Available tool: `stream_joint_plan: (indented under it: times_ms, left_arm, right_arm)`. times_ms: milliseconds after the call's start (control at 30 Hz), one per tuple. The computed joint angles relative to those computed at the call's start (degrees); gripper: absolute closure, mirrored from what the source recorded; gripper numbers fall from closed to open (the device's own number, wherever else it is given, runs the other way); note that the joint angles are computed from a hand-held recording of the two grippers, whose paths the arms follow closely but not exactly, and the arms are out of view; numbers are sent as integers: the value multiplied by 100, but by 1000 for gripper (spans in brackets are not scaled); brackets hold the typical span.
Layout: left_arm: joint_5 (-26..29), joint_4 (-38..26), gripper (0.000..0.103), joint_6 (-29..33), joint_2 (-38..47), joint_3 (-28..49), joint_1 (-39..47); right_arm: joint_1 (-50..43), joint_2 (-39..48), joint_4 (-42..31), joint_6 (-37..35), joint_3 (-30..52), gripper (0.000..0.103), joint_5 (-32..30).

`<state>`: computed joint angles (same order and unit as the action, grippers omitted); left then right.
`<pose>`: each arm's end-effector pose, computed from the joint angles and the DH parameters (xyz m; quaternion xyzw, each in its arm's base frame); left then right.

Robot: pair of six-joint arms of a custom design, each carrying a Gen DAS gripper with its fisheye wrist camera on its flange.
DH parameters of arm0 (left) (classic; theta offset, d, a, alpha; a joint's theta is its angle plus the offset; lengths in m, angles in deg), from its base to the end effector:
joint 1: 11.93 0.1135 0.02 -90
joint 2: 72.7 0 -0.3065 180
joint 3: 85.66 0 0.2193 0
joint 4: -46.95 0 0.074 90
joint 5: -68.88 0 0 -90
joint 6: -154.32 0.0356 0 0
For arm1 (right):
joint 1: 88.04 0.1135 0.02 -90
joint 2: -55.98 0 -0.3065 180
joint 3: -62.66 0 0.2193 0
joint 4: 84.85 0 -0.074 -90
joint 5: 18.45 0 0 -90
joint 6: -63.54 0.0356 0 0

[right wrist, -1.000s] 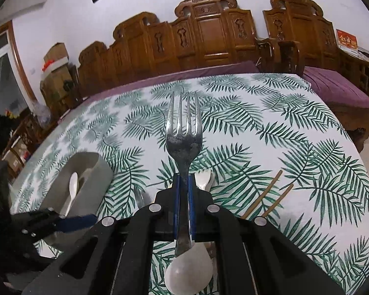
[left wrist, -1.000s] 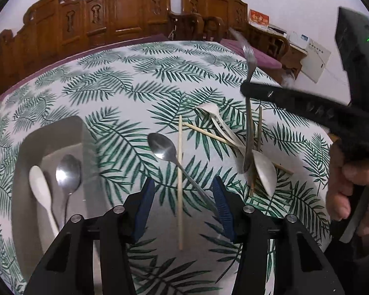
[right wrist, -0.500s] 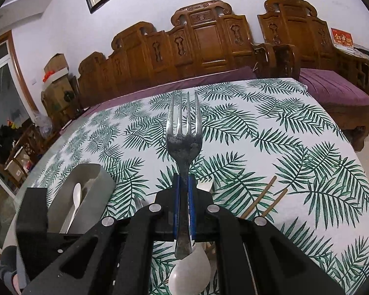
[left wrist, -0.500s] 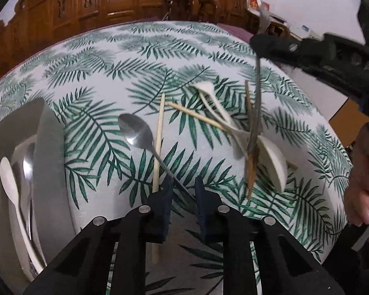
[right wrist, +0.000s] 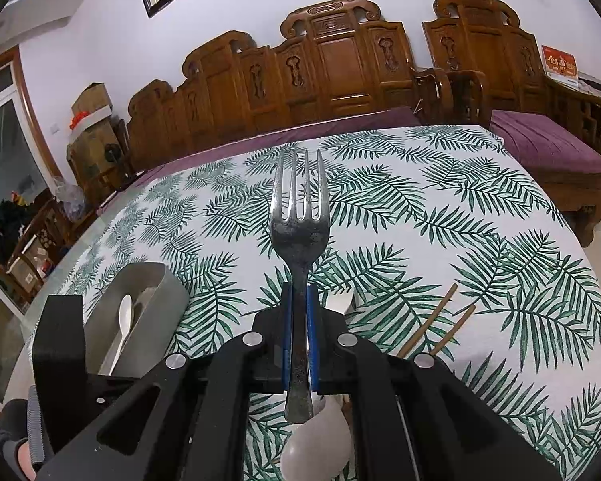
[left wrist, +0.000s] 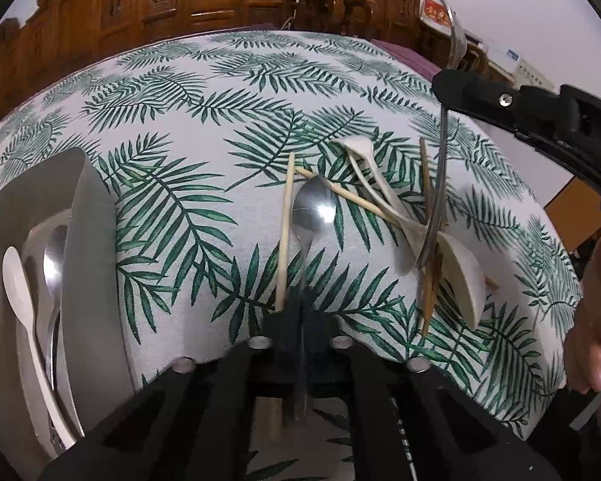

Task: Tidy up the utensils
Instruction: 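Grasp a metal spoon from the pile with the left tool while the right tool holds the fork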

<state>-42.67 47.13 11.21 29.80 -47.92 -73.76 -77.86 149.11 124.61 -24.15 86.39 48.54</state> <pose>0.1181 -0.1929 0.1176 0.0318 0.9587 -0.0842 0.2700 0.1902 0.0483 0.1457 -0.1451 0.8800 0.2247 0.3925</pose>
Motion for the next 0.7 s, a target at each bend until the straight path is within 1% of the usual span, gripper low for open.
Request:
stream_joint_plan:
  times_ms: [233, 300, 400, 500, 533, 667, 700]
  left_arm:
    - [20, 114, 103, 59, -324, -212, -13]
    - [101, 210, 103, 179, -385, -229, 12]
    - [115, 93, 103, 286, -390, -106, 56]
    - [223, 28, 96, 464, -339, 19, 190]
    - [197, -29, 95, 518, -303, 89, 236]
    - [398, -52, 89, 762, -86, 284, 443]
    - [433, -147, 88, 878, 25, 421, 484]
  right_arm:
    - [260, -16, 82, 112, -44, 95, 157]
    - [267, 0, 75, 126, -26, 95, 175]
    - [176, -70, 27, 100, -29, 95, 143]
    - [-95, -150, -31, 67, -33, 95, -46]
    - [-200, -183, -59, 48, -34, 95, -123]
    - [-498, -269, -142, -21, -33, 95, -368]
    - [-546, -276, -167, -37, -26, 95, -407]
